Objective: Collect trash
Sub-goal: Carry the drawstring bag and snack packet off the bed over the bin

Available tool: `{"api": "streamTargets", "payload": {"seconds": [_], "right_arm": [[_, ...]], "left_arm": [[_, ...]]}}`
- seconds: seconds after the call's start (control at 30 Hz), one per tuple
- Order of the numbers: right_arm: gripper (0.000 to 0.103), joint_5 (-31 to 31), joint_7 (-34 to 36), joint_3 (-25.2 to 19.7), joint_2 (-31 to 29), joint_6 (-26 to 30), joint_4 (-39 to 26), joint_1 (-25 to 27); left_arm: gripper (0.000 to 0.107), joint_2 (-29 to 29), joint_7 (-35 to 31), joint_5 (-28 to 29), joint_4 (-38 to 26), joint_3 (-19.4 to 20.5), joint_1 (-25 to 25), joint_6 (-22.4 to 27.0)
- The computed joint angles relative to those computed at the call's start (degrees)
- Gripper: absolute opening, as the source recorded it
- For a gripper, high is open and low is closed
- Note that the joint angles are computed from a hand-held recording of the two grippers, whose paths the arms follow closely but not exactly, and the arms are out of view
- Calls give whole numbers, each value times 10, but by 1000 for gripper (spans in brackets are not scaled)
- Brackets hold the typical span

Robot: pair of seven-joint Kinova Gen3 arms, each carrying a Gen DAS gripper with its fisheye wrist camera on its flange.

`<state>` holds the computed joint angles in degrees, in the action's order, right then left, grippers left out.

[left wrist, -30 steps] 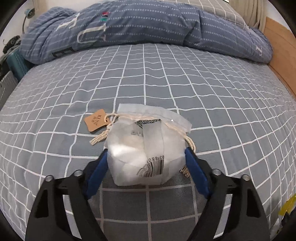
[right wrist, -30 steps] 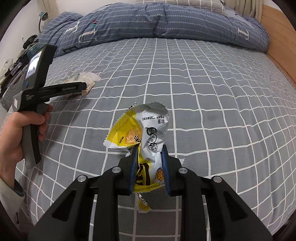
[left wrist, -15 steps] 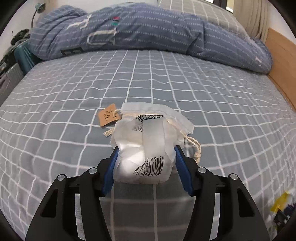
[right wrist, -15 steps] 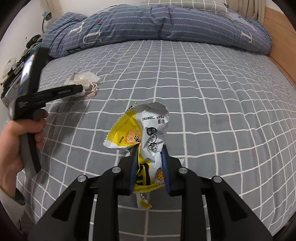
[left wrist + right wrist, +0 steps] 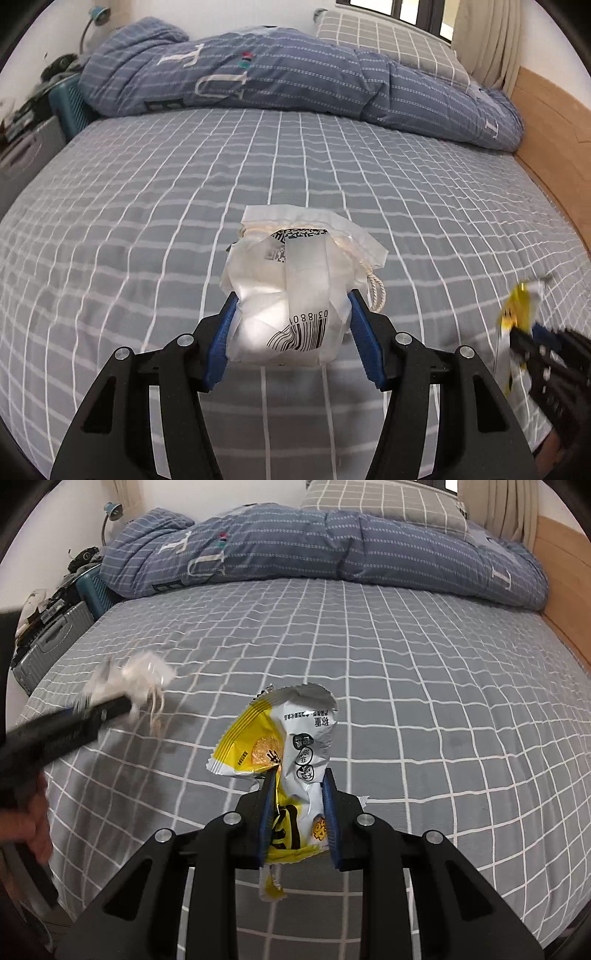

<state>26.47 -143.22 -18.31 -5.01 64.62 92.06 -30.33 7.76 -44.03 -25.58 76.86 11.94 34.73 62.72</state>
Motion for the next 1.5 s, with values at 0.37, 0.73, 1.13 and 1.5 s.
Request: {"api": "streamTargets", "payload": {"seconds": [0.37, 0.73, 1.13, 1.5], "right_arm": [[23, 35, -36, -30, 0, 38, -33, -32], [23, 61, -88, -59, -15, 81, -30, -70], [23, 93, -139, -108, -19, 139, -41, -97], [23, 88, -151, -122, -22, 178, -49, -122]], "left_arm": [[57, -55, 49, -20, 53, 29, 4, 18], [57, -101, 70, -6, 85, 72, -19, 18], [57, -125, 91, -17, 96, 116, -12, 42], [57, -147, 114, -26, 110, 150, -3, 69]]}}
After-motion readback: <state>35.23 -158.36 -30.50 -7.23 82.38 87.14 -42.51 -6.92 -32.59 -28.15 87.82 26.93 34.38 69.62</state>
